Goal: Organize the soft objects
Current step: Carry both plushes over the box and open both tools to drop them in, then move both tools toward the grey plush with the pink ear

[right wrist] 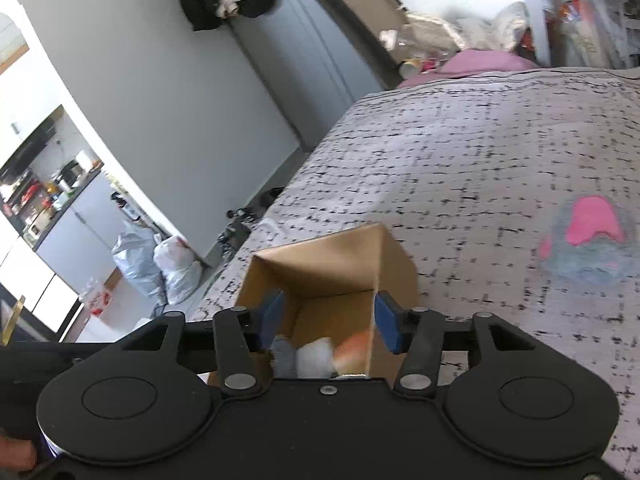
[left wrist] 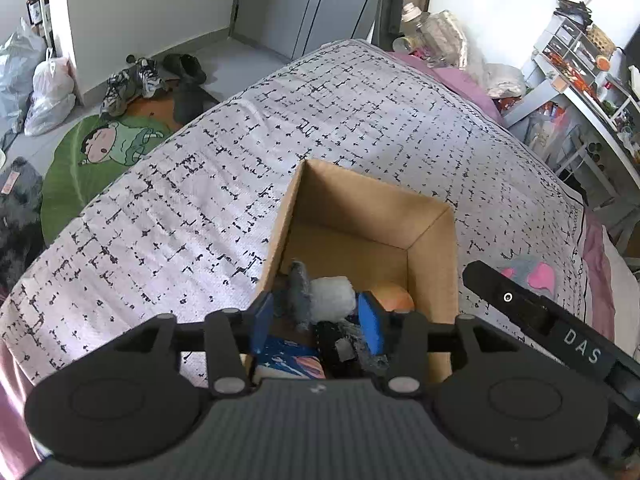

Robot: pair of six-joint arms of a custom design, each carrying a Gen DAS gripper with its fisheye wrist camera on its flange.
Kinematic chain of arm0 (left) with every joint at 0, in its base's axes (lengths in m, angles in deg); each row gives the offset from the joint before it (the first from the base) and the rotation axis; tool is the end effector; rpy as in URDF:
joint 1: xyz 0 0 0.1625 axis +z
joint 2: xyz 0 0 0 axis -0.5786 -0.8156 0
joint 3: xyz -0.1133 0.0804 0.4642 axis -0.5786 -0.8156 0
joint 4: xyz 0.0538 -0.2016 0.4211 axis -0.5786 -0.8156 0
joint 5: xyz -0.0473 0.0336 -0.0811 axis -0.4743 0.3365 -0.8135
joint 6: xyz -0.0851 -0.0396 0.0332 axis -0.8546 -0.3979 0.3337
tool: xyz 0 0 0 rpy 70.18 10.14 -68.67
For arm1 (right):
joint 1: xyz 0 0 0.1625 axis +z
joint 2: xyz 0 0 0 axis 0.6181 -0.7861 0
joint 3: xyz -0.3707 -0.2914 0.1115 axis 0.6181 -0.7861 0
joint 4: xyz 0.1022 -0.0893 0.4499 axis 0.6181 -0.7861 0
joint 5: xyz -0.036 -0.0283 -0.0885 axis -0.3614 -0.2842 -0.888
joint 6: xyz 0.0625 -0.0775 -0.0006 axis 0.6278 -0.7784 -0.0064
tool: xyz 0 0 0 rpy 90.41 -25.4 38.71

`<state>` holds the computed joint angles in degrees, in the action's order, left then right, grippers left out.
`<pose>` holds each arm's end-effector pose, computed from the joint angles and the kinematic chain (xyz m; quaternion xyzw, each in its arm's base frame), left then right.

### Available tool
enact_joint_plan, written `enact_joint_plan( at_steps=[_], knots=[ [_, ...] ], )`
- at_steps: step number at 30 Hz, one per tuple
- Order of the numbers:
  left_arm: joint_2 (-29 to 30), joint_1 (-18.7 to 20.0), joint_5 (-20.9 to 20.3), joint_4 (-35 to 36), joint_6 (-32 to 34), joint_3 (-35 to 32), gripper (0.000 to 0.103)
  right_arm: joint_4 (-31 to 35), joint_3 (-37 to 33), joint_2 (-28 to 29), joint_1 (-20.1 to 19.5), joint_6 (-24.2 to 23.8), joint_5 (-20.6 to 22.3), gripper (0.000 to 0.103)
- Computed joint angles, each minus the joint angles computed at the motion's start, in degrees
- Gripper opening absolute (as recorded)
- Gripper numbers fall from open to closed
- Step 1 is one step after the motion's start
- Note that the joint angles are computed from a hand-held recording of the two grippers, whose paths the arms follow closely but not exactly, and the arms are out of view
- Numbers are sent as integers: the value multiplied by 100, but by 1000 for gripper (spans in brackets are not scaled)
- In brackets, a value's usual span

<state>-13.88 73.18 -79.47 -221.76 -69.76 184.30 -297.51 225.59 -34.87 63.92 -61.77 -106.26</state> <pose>-0.1493 -0.3746 0.1830 0.0265 0.9214 -0.2858 0.2621 0.1860 -0.3712 0.0779 0.1130 -0.9111 0.3754 0.1273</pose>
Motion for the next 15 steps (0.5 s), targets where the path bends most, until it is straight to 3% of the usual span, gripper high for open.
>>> enact_joint_plan(
  at_steps=[5, 10, 15],
  knots=[
    [-41, -206, 75, 328, -212, -29, 52, -18, 113, -108, 17, 156, -347, 66],
    [-1, -447, 206, 518, -390, -44, 67, 73, 240, -262, -17, 356, -570, 70],
    [109, -650, 256, 741, -598, -117, 69, 37, 373, -459, -82, 505, -570, 78]
  ],
)
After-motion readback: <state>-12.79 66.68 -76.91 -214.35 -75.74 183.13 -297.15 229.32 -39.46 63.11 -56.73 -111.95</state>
